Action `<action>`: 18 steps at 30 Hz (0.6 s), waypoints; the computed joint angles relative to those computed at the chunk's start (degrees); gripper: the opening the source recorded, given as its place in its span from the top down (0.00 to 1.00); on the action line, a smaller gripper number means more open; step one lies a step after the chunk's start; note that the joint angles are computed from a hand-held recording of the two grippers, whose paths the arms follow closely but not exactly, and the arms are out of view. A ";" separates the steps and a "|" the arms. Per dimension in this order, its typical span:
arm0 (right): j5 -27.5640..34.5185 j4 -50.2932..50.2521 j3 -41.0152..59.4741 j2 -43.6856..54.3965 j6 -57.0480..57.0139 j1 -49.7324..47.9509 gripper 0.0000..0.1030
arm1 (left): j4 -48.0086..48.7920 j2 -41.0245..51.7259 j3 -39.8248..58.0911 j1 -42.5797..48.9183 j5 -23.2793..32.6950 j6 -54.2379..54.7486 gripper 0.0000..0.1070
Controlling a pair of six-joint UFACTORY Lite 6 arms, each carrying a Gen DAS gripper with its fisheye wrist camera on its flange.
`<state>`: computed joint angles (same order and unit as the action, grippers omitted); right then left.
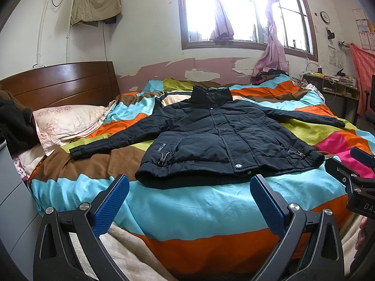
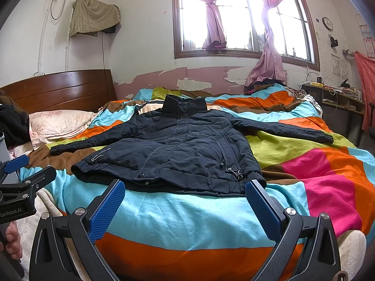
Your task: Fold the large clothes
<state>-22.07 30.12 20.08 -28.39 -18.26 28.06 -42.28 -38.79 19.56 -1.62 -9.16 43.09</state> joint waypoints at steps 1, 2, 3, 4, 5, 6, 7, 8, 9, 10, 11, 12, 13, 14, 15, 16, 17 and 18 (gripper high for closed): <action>-0.04 0.07 0.00 0.02 -0.05 0.02 0.00 | -0.45 -0.01 0.01 -0.07 -0.02 0.40 0.05; -0.08 0.11 0.00 0.05 -0.07 0.04 0.00 | -0.45 -0.01 0.01 -0.07 -0.02 0.40 0.05; -0.12 0.06 0.00 0.08 0.01 0.06 0.00 | -0.79 0.03 0.04 -0.11 -0.08 0.72 0.05; -0.14 0.02 0.02 0.16 0.07 0.06 0.00 | -0.87 0.00 0.02 -0.12 -0.05 0.80 0.05; -0.18 0.01 0.03 0.22 0.09 0.07 0.00 | -0.92 -0.01 0.02 -0.13 -0.05 0.84 0.05; -0.20 -0.02 0.04 0.25 0.13 0.07 0.00 | -1.07 -0.04 -0.01 -0.17 -0.08 0.97 0.05; -0.20 -0.02 0.04 0.25 0.13 0.07 0.00 | -1.47 -0.02 -0.02 -0.31 -0.21 1.32 0.05; -0.23 -0.01 0.02 0.25 0.13 0.09 0.00 | -1.54 -0.03 -0.04 -0.34 -0.25 1.40 0.05; -0.25 -0.14 0.00 0.26 0.25 0.06 0.00 | -1.87 -0.01 -0.04 -0.41 -0.32 1.70 0.05; -0.25 -0.17 -0.01 0.26 0.28 0.04 0.00 | -2.02 0.00 -0.02 -0.42 -0.31 1.86 0.05; -0.25 -0.17 -0.01 0.26 0.28 0.04 0.00 | -2.02 0.00 -0.02 -0.42 -0.31 1.86 0.05; -0.22 -0.20 -0.03 0.23 0.30 0.02 0.00 | -2.02 0.00 -0.02 -0.42 -0.31 1.86 0.05; -0.20 -0.24 -0.05 0.21 0.34 0.01 0.00 | -2.03 0.00 0.00 -0.45 -0.32 1.84 0.05; -0.20 -0.24 -0.05 0.21 0.34 0.01 0.00 | -2.51 0.01 -0.02 -0.53 -0.41 2.30 0.05; -0.19 -0.26 -0.08 0.17 0.37 -0.01 0.00 | -2.54 0.00 -0.02 -0.52 -0.40 2.32 0.06; -0.19 -0.26 -0.08 0.17 0.37 -0.01 0.00 | -2.54 0.00 -0.02 -0.52 -0.40 2.32 0.05; -0.19 -0.29 -0.11 0.15 0.39 -0.02 0.00 | -2.53 -0.03 -0.04 -0.55 -0.39 2.31 0.05; -0.20 -0.40 -0.12 0.18 0.49 -0.04 0.00 | -2.55 -0.03 -0.04 -0.58 -0.41 2.32 0.05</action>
<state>-22.27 29.72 19.96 -28.21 -17.77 28.01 -44.83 -38.82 19.52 -2.20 -9.57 45.41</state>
